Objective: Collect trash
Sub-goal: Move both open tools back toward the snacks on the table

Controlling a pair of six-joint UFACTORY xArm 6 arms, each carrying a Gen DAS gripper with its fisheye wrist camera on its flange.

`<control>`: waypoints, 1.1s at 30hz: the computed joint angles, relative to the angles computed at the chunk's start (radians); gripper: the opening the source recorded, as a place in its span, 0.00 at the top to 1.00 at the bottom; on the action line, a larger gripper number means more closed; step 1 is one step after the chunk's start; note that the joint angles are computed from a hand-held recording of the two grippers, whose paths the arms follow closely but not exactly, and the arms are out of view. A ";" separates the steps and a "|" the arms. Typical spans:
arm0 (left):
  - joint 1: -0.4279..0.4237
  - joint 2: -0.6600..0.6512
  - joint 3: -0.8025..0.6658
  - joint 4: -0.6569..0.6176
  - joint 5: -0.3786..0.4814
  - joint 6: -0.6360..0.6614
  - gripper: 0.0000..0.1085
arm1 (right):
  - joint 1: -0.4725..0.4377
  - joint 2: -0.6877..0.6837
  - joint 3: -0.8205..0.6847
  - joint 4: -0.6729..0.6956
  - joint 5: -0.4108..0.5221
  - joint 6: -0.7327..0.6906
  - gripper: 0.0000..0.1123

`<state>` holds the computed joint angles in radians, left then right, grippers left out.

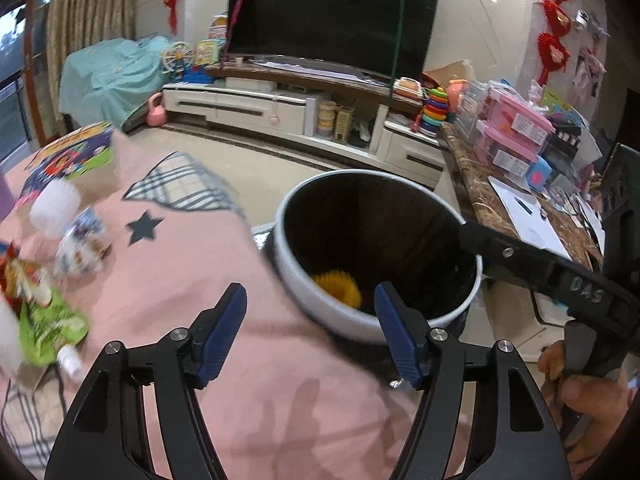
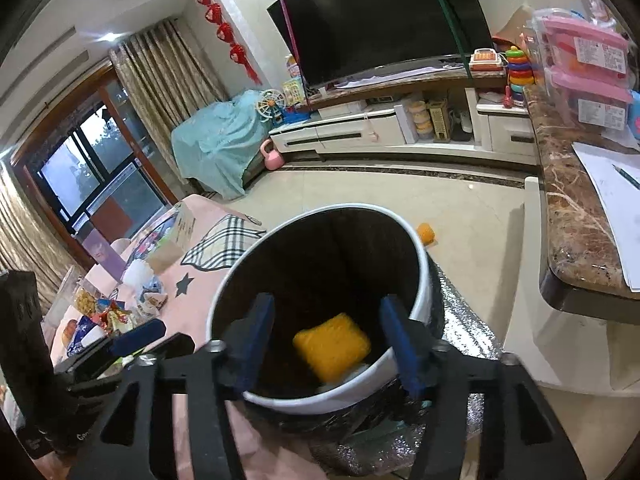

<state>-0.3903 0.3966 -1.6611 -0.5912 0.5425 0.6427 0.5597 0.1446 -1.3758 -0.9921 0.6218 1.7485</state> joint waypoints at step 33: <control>0.372 -0.224 0.379 -0.095 -0.143 -0.023 0.35 | 0.186 0.515 -0.619 0.310 -0.062 -0.388 0.24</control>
